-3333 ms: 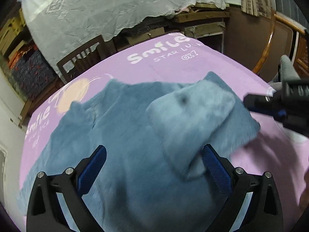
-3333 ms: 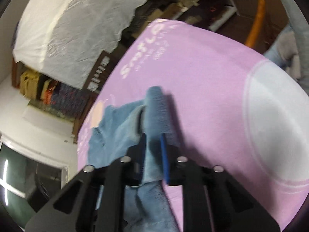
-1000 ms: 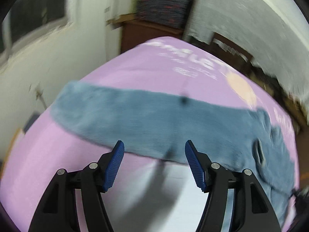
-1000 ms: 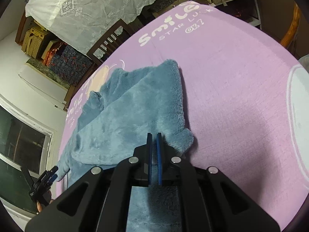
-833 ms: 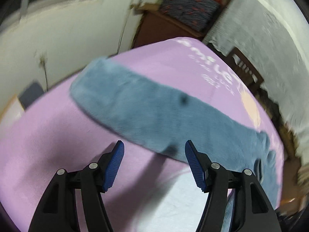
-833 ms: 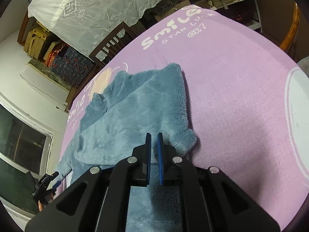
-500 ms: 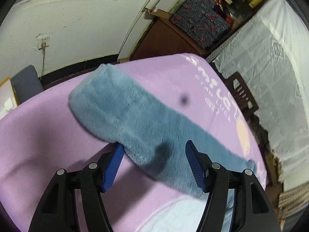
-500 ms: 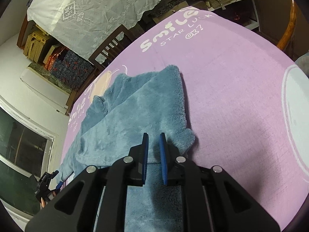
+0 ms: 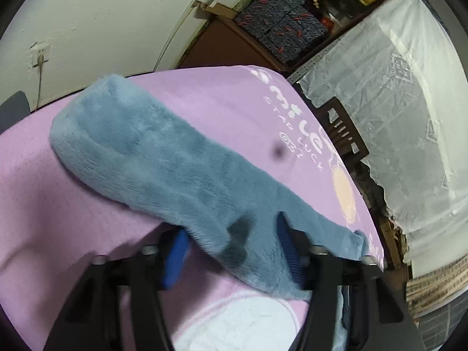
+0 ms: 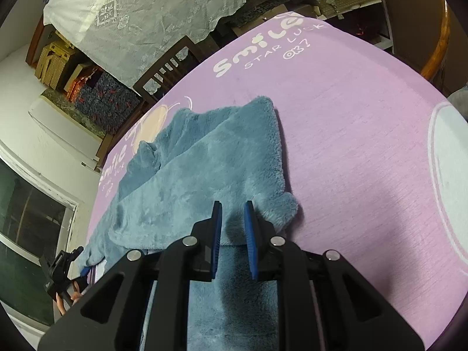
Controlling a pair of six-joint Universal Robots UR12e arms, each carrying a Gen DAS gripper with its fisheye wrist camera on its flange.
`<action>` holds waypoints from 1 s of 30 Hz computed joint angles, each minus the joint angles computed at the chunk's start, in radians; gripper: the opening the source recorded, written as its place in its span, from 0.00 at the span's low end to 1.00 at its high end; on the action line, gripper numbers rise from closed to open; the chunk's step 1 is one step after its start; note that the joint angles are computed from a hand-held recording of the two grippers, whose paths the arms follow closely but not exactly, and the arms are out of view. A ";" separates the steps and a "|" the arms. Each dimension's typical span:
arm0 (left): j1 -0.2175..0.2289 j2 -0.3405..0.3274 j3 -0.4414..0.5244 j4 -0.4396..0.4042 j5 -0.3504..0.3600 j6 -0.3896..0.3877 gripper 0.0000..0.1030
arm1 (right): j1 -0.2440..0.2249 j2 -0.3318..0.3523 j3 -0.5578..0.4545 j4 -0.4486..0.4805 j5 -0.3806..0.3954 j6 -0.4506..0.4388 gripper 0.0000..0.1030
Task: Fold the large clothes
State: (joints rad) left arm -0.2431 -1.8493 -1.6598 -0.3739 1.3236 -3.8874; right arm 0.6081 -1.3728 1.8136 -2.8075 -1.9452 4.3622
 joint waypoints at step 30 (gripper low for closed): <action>-0.247 -0.074 0.263 -0.140 0.260 0.461 0.10 | -0.013 -0.010 0.029 -0.071 0.035 0.048 0.16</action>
